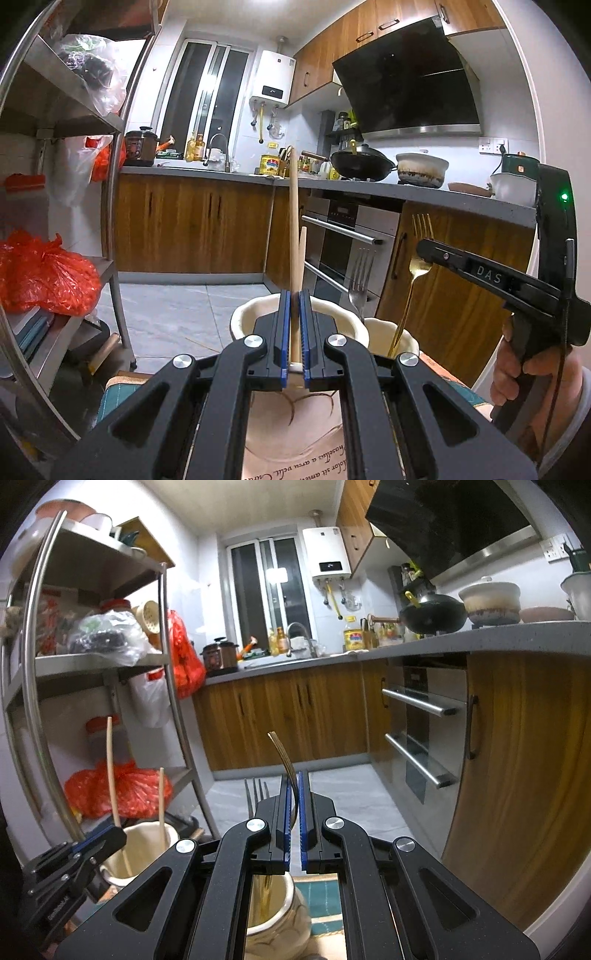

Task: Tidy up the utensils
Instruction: 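Lift the chopstick over the tall holder while the right tool carries the gold fork over, then open the left tool into the tall holder while the right tool releases the gold fork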

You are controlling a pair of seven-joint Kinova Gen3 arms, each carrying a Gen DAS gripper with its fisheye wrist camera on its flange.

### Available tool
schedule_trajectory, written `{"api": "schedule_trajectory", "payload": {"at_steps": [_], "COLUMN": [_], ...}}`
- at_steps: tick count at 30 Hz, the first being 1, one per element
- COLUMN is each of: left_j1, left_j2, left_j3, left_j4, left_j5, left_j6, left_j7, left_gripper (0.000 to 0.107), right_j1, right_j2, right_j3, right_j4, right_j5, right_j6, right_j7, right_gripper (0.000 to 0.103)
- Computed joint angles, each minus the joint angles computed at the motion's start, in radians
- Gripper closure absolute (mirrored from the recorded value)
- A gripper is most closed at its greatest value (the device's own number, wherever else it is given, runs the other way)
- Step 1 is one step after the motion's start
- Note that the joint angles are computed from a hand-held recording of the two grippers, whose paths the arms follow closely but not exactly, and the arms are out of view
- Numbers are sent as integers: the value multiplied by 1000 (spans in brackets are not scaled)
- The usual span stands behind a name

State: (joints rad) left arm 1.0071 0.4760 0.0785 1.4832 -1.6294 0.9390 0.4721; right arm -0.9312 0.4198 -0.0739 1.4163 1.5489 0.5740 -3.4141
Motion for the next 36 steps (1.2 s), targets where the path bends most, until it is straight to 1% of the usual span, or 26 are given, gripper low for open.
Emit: {"api": "schedule_trajectory", "payload": {"at_steps": [3,5,6,7,9,11,12,13,18,21,22,23,24,25,27,29,30,31,32,34,36], "left_j1": [2,1,4,7,12,14,14,13,20,20,21,22,25,28,39,52,58,67,78,99,114], "left_j2": [-2,-2,-1,0,-2,2,3,2,3,-2,-5,-8,-10,-12,-14,-16,-16,-13,-9,-5,-8], "left_j3": [0,3,2,1,1,5,7,7,8,12,13,14,15,17,19,23,23,24,22,19,17], "left_j4": [12,13,16,17,25,19,17,18,15,16,16,19,20,20,16,7,3,-6,-16,-34,-40], "left_j5": [-12,-13,-17,-21,-37,-35,-32,-33,-32,-22,-19,-19,-19,-18,-16,-7,-4,2,8,22,32], "left_j6": [1,6,14,24,39,61,64,66,90,95,96,98,101,106,127,149,160,178,202,243,265], "left_j7": [13,20,31,40,62,55,53,56,61,63,61,63,62,60,52,35,29,20,12,-2,-2], "left_gripper": [100,91,81,75,74,68,63,59,49,49,48,47,43,38,31,23,15,10,10,10,10], "right_j1": [-1,-3,-4,-5,-4,-7,-10,-13,-24,-30,-34,-41,-45,-50,-48,-45,-38,-34,-26,-17,-14], "right_j2": [1,0,1,1,4,5,5,8,10,7,7,3,-1,-9,-23,-45,-51,-68,-79,-107,-123], "right_j3": [0,2,3,4,5,11,16,19,40,50,55,62,65,68,61,48,37,27,16,-7,-34], "right_j4": [-4,-5,-7,-9,-20,-28,-30,-37,-50,-54,-54,-48,-41,-30,-12,17,24,47,60,97,113], "right_j5": [-14,-19,-24,-32,-63,-93,-101,-114,-160,-188,-187,-177,-165,-145,-116,-73,-59,-30,-10,41,48], "right_j6": [1,5,7,9,13,17,18,22,20,20,20,20,20,20,23,25,26,21,17,21,52], "right_j7": [14,18,22,27,51,75,82,99,136,160,159,147,133,111,84,39,25,-4,-23,-68,-60], "right_gripper": [98,98,98,98,98,98,98,98,87,80,75,68,64,58,48,31,25,12,6,5,5]}}
